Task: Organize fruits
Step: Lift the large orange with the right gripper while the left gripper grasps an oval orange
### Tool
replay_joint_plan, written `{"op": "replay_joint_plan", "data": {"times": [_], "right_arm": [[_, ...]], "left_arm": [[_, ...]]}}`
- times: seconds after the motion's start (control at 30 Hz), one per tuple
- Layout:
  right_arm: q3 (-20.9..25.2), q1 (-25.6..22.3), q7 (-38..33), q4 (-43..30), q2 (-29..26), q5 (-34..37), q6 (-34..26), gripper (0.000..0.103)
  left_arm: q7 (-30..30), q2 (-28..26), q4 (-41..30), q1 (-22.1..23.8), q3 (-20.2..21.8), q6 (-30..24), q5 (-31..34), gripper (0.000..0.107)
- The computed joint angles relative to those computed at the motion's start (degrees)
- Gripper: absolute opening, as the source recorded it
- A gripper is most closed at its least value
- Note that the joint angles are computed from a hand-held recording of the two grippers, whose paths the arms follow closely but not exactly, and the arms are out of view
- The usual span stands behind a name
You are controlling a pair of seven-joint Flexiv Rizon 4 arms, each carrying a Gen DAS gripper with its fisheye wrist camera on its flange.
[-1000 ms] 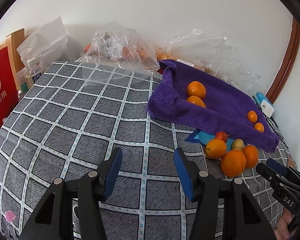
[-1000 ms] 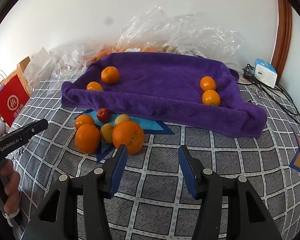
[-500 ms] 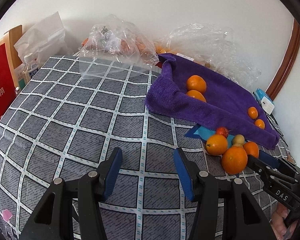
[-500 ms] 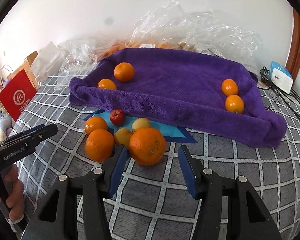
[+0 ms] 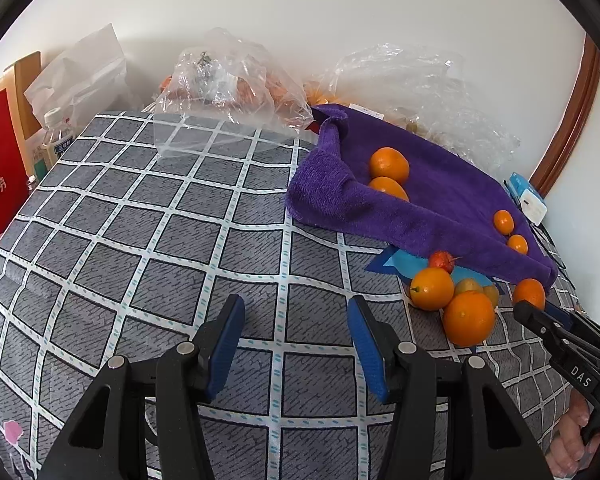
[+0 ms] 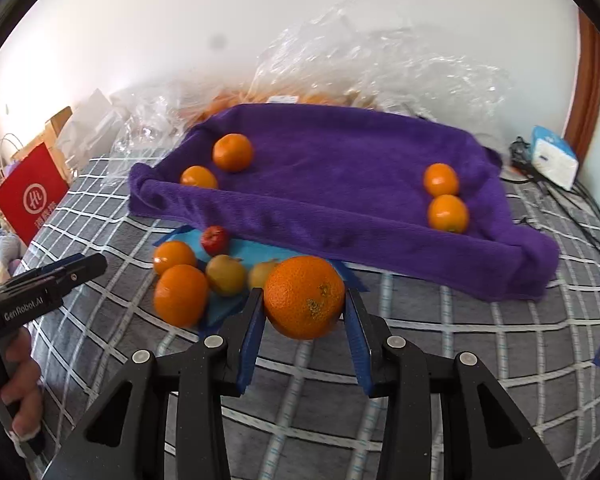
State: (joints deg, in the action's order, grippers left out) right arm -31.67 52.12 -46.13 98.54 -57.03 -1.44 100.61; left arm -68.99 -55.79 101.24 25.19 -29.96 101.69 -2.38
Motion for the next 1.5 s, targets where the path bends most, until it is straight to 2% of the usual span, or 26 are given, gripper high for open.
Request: {"op": "replay_joint_plan", "data": {"times": [0.07,0.17,0.27,0.4,0.63,0.87,1.03,1.13,1.5], "right_arm": [[-0.4,0.3,0.0,1.2,0.5,0.2,-0.5,0.039],[2.0,-1.9,-0.5,1.5,1.5,-1.2,-1.6,0.039],[0.8,-1.1,0.6,1.9,0.9,-1.3,-2.2,0.039],[1.4,-1.9,2.0,1.2,0.5,-1.2,-1.7,0.040],[2.7,-4.0,3.0,-1.5,0.4,-4.4,-4.7,0.041],[0.2,-1.8,4.7,0.1,-0.2,-3.7,-1.8,0.040],[-2.8,1.3,4.1,2.6,-0.3,-1.7,-0.9,0.040],[-2.6,1.5,3.4,3.9,0.2,-0.5,0.1,0.040],[-4.9,5.0,0.9,8.3,1.1,5.8,3.4,0.040]], "left_arm": [[0.4,-0.1,0.0,0.3,-0.4,-0.1,0.4,0.052],[0.5,0.0,0.0,-0.1,-0.1,-0.2,0.3,0.053],[0.6,0.0,0.0,-0.1,-0.2,-0.2,0.2,0.053],[0.5,0.1,0.0,-0.2,-0.1,-0.6,-0.2,0.053],[1.3,0.0,-0.4,-0.1,-0.3,-1.1,-0.5,0.054],[1.6,0.3,-0.2,-0.5,0.1,-1.4,-1.0,0.055],[2.0,0.5,-0.5,-1.3,0.9,-1.9,-1.6,0.060],[2.2,0.7,-0.6,-1.8,1.3,-2.3,-2.0,0.062],[3.7,0.5,0.1,0.2,-0.9,-2.8,-2.4,0.063]]}}
